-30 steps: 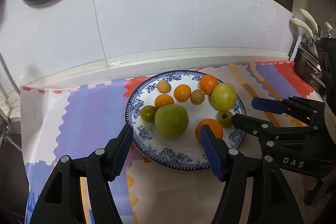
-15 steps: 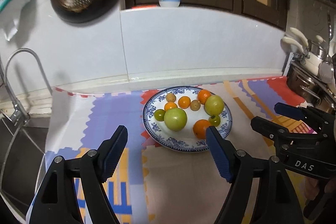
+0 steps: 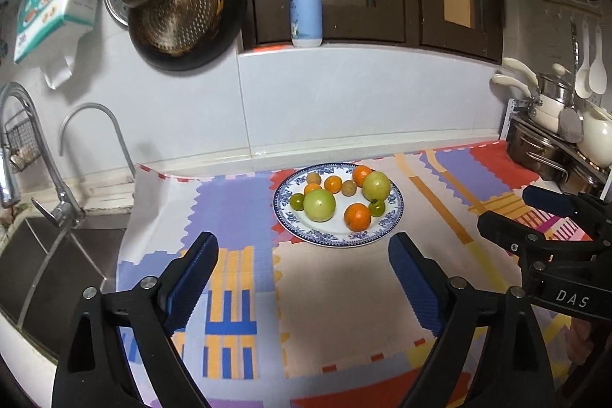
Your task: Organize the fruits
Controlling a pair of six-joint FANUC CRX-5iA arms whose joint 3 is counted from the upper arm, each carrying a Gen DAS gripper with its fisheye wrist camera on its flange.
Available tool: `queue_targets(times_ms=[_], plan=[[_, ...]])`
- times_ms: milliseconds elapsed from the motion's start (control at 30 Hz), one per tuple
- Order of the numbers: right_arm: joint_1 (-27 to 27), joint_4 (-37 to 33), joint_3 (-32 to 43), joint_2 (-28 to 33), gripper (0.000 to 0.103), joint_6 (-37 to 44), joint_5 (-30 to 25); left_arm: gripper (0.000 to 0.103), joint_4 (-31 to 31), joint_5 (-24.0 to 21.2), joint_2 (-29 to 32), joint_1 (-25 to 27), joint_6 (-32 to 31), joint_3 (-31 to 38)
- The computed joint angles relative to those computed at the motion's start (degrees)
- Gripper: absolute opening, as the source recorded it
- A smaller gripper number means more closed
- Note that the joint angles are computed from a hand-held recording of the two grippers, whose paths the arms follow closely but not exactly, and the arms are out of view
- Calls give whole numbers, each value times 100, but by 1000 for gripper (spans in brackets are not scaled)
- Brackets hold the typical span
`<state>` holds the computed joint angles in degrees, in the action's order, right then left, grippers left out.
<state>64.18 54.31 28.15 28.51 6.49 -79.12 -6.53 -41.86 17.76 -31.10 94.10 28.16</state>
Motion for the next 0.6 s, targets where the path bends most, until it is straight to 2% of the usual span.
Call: queue_targets(times_ms=[333,600], plan=[[391,299,-179,-122,84,-522,-382,103,-243,41,-510,-106,217,-449],[596,389,-185,-113,85,-725,-627,103,-514,-57,-773,-178,450,-636]])
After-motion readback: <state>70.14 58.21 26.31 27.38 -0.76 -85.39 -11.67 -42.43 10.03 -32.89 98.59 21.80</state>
